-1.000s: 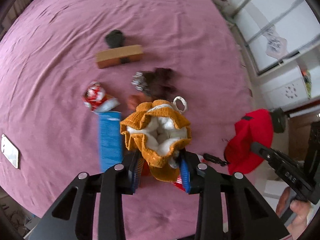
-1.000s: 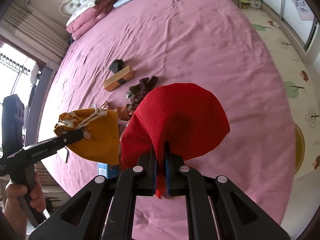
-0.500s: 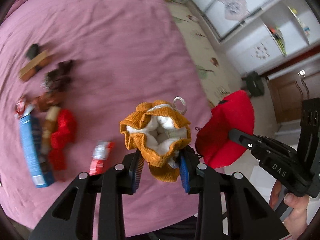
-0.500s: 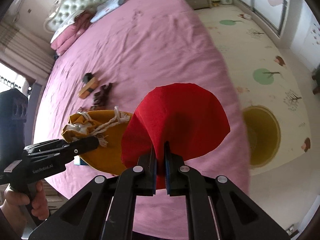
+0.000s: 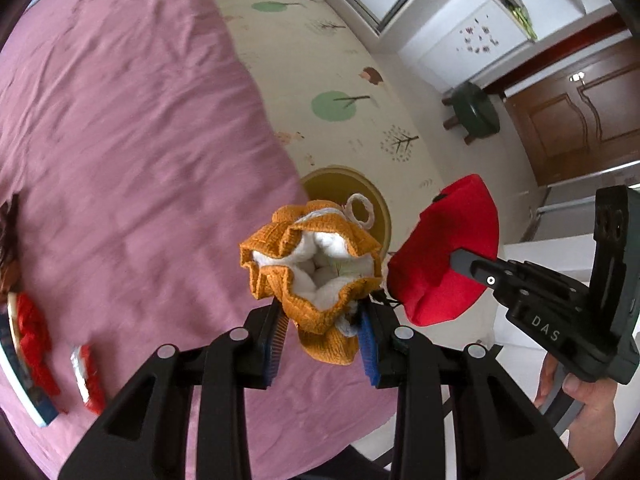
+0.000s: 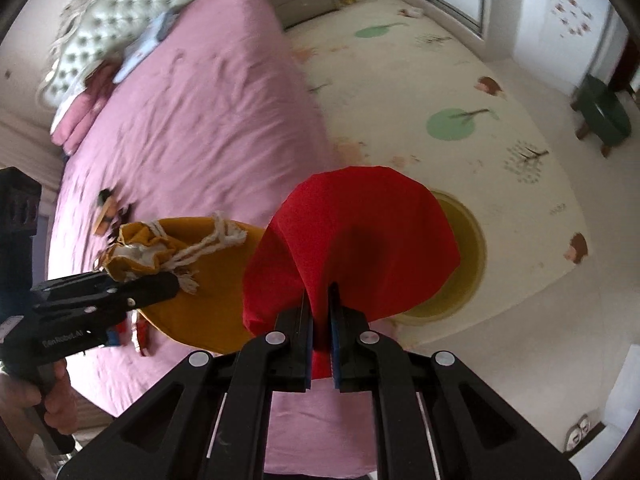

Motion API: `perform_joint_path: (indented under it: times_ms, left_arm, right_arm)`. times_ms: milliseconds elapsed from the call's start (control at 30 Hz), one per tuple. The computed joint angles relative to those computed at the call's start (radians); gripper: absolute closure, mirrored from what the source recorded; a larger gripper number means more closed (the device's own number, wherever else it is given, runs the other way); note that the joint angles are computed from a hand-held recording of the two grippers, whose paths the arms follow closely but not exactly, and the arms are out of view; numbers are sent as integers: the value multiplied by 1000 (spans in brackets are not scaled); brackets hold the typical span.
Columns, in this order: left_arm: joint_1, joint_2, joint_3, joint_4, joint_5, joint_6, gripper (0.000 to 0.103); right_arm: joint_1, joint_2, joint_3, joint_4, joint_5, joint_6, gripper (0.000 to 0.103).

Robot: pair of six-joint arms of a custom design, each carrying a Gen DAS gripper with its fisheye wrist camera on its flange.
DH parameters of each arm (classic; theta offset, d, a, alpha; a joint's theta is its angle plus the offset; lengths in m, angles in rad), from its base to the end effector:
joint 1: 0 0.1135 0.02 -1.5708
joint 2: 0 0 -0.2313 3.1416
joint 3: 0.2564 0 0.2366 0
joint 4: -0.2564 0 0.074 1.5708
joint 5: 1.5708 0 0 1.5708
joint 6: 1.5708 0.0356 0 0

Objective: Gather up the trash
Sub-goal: 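Carry the hat and bag in both tools over the yellow bin, then open both tools to drop the hat and bag into the bin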

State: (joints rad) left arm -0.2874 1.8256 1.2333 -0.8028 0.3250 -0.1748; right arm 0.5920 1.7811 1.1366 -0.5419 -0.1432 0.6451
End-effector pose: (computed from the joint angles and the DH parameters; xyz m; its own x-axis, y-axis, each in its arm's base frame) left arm 0.3041 -0.1018 0.1533 -0.9859 0.1196 -0.1175 0.1530 0.9279 -0.3400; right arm 0.2696 0.1874 0.1489 -0.9735 0.0626 -0.2201 -0.0142 0.9435 0.3312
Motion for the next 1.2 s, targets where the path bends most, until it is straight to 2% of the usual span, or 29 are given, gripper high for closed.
perform_joint_path:
  times_ms: [267, 400, 433, 467, 500, 533, 567, 733, 867, 1200]
  left_arm:
    - [-147, 287, 316, -47, -11, -47, 70]
    - [-192, 398, 471, -84, -11, -45, 68]
    - [-201, 430, 519, -100, -11, -43, 65]
    - [-206, 445, 545, -111, -19, -41, 53]
    - [-217, 472, 592, -139, -47, -39, 43]
    - [-224, 480, 612, -149, -79, -39, 24]
    - [-229, 477, 616, -141, -93, -42, 21]
    - [-221, 460, 615, -143, -82, -35, 21]
    - [-210, 400, 538, -116, -94, -40, 20]
    - [-115, 204, 296, -31, -92, -45, 20]
  right_arm:
    - [-159, -6, -107, 58, -25, -67, 95]
    - [-223, 0, -120, 69, -28, -107, 91]
    - [-245, 4, -119, 64, -34, -124, 81]
    - [-261, -1, -129, 64, -35, -135, 72]
    - [-276, -10, -135, 63, -20, -135, 58]
    - [-284, -22, -146, 69, -10, -134, 53]
    - [-292, -31, -151, 68, -5, -136, 53]
    - [-333, -48, -173, 77, -38, -136, 53]
    - [-313, -44, -163, 85, -61, -122, 53]
    - [-147, 17, -13, 33, -56, -82, 53]
